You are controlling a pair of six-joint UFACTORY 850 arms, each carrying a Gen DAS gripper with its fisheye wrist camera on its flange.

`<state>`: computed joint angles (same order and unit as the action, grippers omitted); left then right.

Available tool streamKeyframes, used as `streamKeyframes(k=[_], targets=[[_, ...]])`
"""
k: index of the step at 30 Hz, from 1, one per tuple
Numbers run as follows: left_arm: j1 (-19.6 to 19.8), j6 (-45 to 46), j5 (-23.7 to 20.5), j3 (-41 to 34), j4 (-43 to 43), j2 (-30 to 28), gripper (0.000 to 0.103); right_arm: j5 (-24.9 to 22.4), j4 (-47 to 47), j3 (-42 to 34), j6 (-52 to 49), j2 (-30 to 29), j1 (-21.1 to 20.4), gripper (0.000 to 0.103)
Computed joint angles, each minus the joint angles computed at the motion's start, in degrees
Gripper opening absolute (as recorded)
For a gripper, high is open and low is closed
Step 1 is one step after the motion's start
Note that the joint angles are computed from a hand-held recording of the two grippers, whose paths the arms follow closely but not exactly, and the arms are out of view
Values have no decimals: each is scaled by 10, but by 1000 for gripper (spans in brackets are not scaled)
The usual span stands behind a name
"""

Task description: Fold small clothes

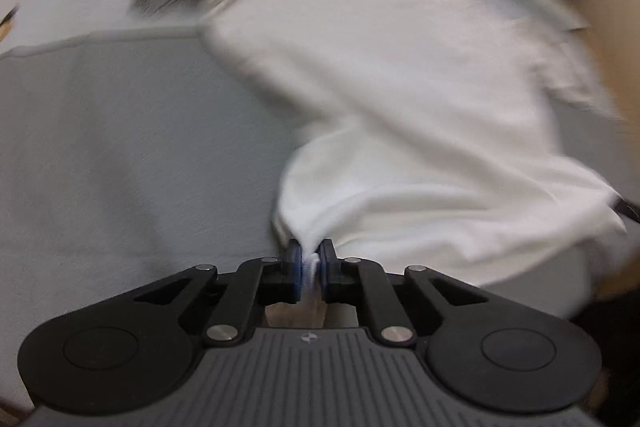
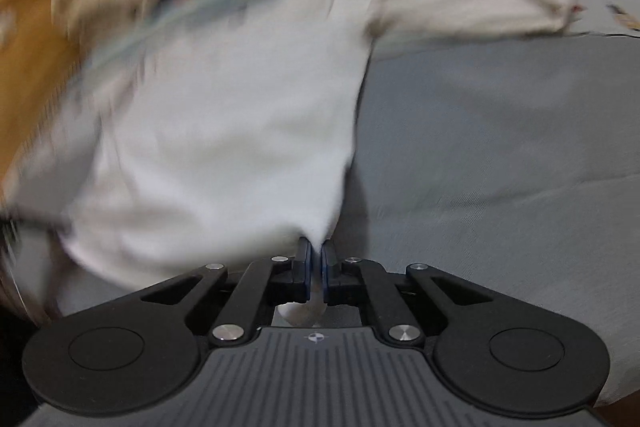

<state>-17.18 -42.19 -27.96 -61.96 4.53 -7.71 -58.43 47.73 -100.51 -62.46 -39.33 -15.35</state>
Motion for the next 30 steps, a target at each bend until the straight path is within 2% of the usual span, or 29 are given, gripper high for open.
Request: streamKeyframes(k=[2,3,4,6,7,9,11,12,14,16,17,18,21,23,24,26,27,29,30], targets=[[-10,48,83,45,-17,56,9,7,62,-12,11,-1,-21,2],[-15,48,108,64,-4,80,9,15,83,-15,14,0,-29,1],[-19,40,110,76,8,95,9,21,92,-21,25,-2,-36,1],[-21,50,67,77,2,95,10,20,61,-40,59,-13,-37,1],[-21,73,43,69,-15,85,10,4,16,-57,82,-26,-32,1],[-20,89,-2,54,-21,66,21,-38,-95,-90,121,-53,-15,2],[-15,32,-15,48,26,59,29,1,-189,-66,140,-44,7,6],[-11,7,-8,54,35,64,34,20,-205,-54,142,-38,12,6],[7,-13,8,58,18,66,35,21,-185,-53,136,-38,12,6],[18,-1,-3,50,-9,55,35,17,-170,-55,138,-42,11,16],[20,19,-16,43,-25,46,35,16,-174,-58,146,-45,13,25],[13,24,-29,38,-32,41,35,11,-182,-64,154,-49,14,29],[4,66,-69,20,-49,17,35,6,-205,-58,157,-48,23,30],[-5,89,-102,5,-34,-1,34,19,-215,-46,141,-41,28,30],[-11,107,-114,0,-30,-9,34,25,-218,-36,131,-34,30,25],[-30,143,-154,-11,-7,-23,34,24,-212,-35,120,-32,28,4],[-43,154,-173,-14,15,-27,34,35,-204,-29,118,-27,25,4],[-53,175,-176,-8,23,-17,34,75,-194,-28,131,-21,20,2],[-55,177,-178,-3,25,-11,34,78,-194,-35,143,-25,19,0]])
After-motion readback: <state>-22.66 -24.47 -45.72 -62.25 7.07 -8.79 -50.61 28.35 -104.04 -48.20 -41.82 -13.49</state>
